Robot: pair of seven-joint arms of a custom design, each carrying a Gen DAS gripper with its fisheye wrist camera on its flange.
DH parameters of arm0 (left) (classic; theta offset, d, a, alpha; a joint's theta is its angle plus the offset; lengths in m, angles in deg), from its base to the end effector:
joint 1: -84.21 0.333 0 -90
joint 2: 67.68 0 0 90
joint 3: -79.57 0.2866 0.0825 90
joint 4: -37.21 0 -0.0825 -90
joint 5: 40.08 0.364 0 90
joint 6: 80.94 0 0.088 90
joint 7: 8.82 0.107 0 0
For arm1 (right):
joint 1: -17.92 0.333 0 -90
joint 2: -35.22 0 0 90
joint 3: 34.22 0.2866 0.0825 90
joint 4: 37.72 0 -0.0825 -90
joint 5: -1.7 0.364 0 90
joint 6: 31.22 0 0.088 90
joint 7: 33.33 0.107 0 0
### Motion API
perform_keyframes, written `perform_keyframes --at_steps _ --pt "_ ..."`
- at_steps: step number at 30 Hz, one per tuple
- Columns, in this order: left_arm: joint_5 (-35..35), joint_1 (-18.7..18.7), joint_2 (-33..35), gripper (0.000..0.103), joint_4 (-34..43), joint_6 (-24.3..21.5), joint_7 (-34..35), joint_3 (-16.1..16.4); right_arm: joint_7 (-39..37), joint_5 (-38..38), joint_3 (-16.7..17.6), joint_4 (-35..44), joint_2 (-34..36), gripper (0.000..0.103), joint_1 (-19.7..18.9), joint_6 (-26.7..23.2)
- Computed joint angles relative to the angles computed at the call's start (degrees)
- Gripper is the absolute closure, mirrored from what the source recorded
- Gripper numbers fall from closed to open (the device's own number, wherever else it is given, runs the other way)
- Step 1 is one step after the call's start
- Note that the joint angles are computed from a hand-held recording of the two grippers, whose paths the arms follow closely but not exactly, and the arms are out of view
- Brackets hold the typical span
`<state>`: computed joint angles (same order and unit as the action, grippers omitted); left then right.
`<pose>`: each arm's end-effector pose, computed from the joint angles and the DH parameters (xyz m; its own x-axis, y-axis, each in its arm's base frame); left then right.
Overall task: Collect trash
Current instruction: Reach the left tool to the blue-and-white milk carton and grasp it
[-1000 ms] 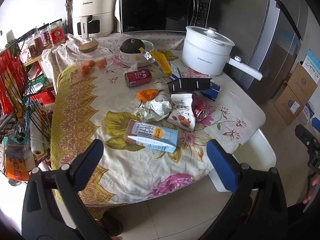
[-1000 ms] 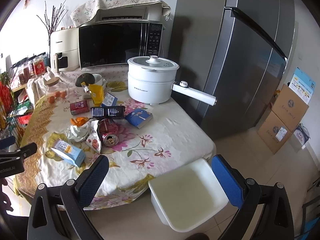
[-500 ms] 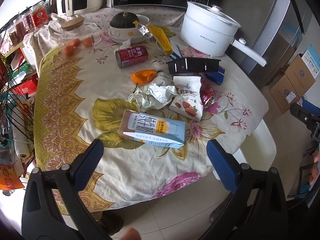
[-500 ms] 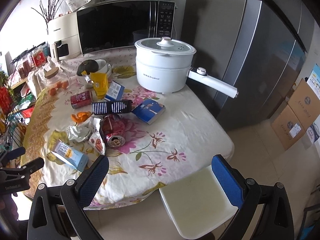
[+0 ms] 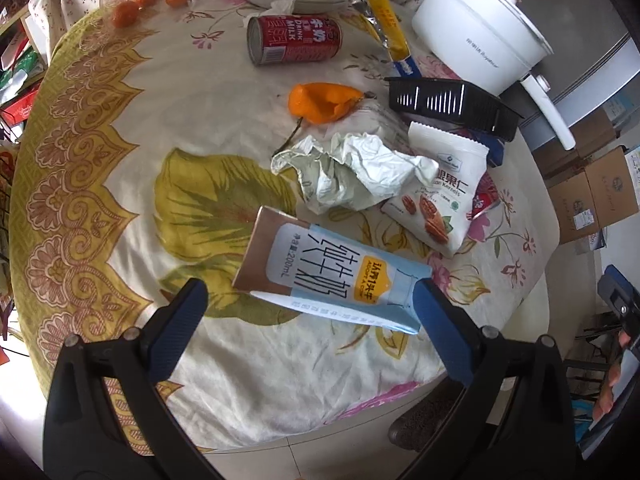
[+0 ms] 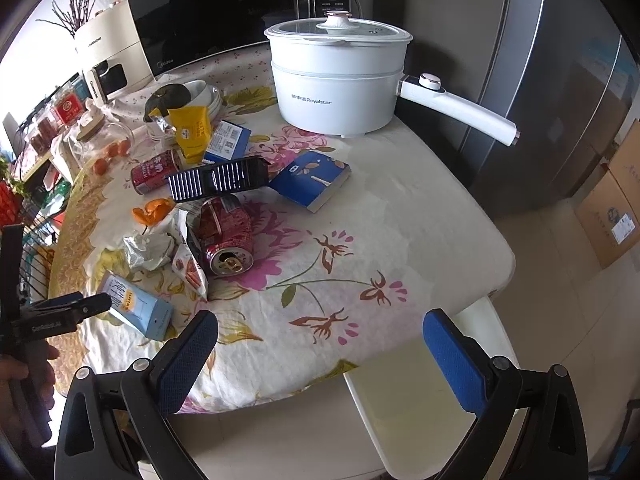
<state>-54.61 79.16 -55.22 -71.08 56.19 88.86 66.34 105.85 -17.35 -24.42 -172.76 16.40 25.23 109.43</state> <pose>0.5823 -0.1874 0.4057 -0.3011 -0.9262 0.2271 -0.9286 0.2306 -0.2907 0.4516 0.1431 0.4807 -0.3247 -0.9447 -0.0457 -0.8149 0.3039 -0.4935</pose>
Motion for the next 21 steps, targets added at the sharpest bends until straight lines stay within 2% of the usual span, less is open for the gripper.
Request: perform_keyframes --at_steps 7,11,13,18,21 --pt "19.7 -6.8 2.5 0.001 1.0 4.7 -23.2 2.6 -2.1 0.4 -0.3 -0.5 0.2 0.0 0.4 0.6" --pt "30.7 -9.7 4.5 0.001 2.3 4.5 -33.2 3.8 -1.4 0.2 -0.2 -1.6 -0.9 0.0 -0.2 0.6" --pt "33.8 -9.8 4.0 0.001 1.5 4.0 -34.3 3.6 -1.1 0.3 -0.2 -2.3 -1.5 0.0 -0.6 0.5" --pt "39.5 -9.5 0.0 0.001 -3.9 6.2 -33.7 3.0 -0.8 1.0 -0.3 -3.6 -2.8 0.0 -1.2 0.9" --pt "38.6 -8.1 -1.9 0.001 -6.0 7.0 -31.3 2.5 -0.7 1.2 0.2 -3.5 -3.0 0.0 -1.3 1.3"
